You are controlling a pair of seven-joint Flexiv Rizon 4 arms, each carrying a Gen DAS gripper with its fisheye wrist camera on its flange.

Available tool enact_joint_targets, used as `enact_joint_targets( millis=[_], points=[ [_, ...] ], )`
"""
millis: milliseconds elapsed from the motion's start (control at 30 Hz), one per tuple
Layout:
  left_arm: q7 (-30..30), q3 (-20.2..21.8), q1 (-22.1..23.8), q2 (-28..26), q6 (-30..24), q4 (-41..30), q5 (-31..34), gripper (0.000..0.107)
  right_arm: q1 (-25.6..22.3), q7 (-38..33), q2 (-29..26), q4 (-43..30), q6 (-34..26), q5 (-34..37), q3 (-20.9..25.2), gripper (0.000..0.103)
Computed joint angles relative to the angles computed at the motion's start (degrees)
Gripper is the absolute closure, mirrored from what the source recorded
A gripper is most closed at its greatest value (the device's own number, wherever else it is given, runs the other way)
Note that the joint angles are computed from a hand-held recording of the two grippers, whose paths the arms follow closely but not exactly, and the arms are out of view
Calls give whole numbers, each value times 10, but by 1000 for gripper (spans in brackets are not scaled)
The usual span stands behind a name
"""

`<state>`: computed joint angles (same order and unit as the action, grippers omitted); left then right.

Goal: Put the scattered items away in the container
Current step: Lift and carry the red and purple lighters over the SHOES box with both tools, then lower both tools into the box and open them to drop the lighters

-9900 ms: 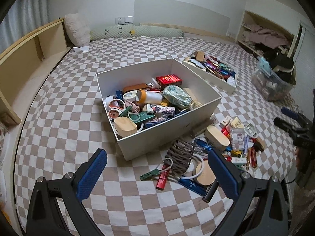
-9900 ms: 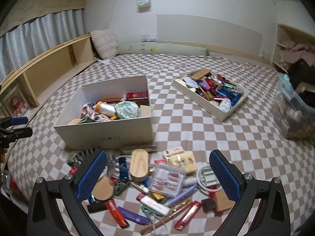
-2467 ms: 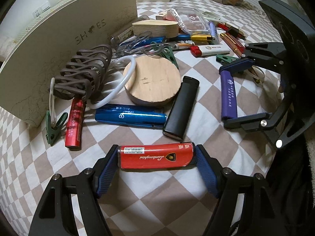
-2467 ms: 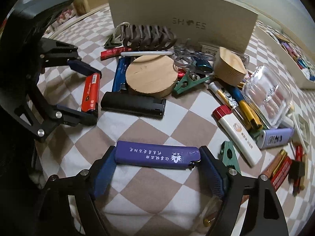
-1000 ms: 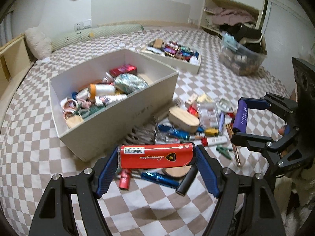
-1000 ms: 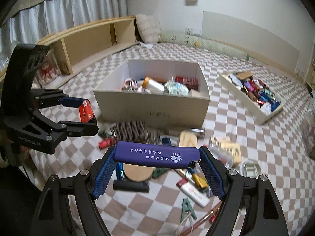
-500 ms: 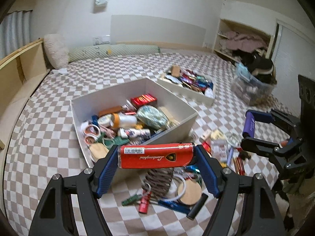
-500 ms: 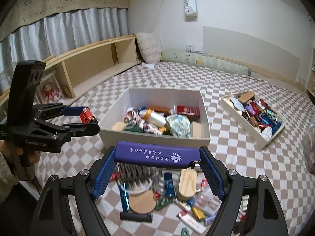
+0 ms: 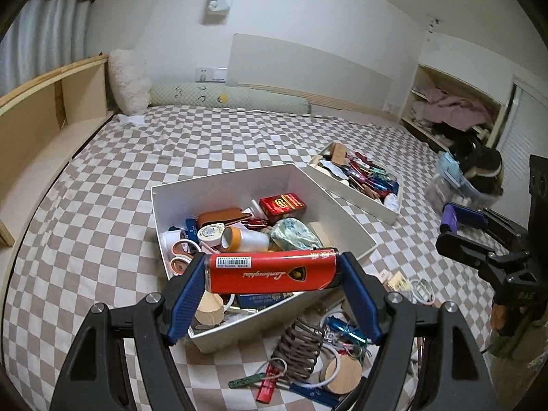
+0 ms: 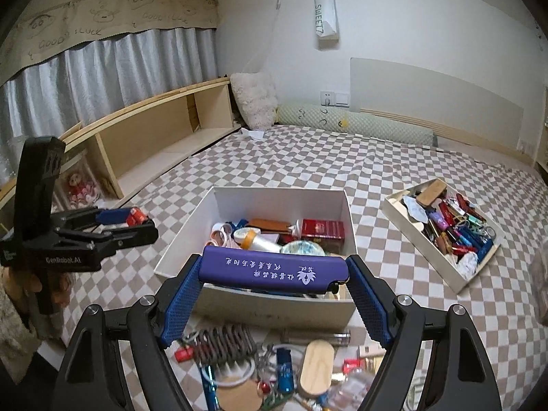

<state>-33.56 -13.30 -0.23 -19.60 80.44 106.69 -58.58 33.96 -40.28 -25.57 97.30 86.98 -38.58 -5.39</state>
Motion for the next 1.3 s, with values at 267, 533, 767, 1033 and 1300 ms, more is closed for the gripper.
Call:
enact_joint_targets(
  millis=[267,533,767,1033,1300],
  points=[
    [-97,16,-3,-35,10,-40,72,30,-52,-83,-50,-90,-39,83,77,20],
    [-195,23,9,-71,3,-81,162,30,-68,-158,-103,-195,-107,149,108,20],
    [-286,50,4,-107,-11,-126,251,30,-74,-215,-160,-304,-184,199,127,20],
    [-372,90,-7,-146,-32,-182,341,30,-64,-280,-261,-484,-309,257,140,20],
    [-411,89,4,-168,-50,-212,376,30,-40,-320,-385,-707,-462,304,132,20]
  ],
)
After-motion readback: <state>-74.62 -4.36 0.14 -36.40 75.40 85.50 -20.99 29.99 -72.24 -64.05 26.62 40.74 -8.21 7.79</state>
